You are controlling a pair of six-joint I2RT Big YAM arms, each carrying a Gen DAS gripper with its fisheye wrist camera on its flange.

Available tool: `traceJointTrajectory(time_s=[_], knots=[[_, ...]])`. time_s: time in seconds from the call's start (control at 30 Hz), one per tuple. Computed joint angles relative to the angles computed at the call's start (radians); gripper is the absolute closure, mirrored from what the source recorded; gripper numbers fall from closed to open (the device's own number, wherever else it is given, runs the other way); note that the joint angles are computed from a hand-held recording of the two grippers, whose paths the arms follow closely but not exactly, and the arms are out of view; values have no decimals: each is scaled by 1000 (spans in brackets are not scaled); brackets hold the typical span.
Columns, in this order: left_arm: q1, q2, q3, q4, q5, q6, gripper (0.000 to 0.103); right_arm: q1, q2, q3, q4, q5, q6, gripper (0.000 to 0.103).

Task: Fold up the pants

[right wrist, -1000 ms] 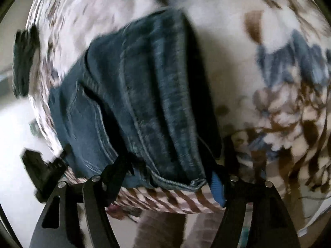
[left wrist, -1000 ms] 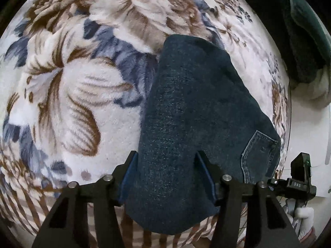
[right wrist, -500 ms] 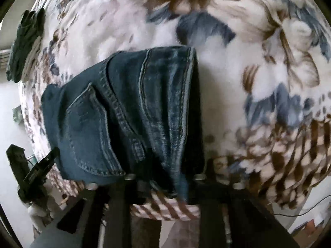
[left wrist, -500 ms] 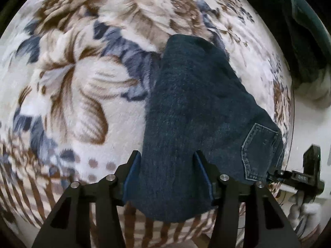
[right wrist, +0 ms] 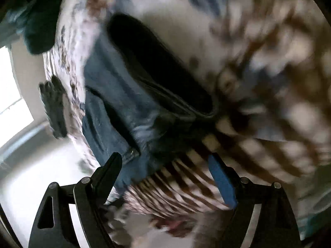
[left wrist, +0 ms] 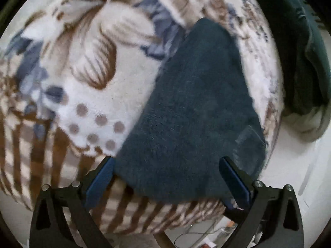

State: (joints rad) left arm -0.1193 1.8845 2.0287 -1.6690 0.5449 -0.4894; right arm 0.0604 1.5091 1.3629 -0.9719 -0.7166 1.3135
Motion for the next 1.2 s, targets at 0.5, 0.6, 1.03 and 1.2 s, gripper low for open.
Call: traceJointTrajectory(time_s=[0.5, 0.6, 1.03, 1.2], knots=[[8, -31, -23, 241, 38, -98, 46, 101, 78, 33, 400, 69, 146, 28], [14, -23, -63, 254, 63, -118, 41, 116, 133, 87, 239, 49, 60, 27], [-9, 30, -29, 233, 69, -92, 25, 200, 72, -80, 434, 69, 257, 20], [-2, 34, -22, 213, 71, -65, 24, 220, 75, -120, 520, 79, 294, 12]])
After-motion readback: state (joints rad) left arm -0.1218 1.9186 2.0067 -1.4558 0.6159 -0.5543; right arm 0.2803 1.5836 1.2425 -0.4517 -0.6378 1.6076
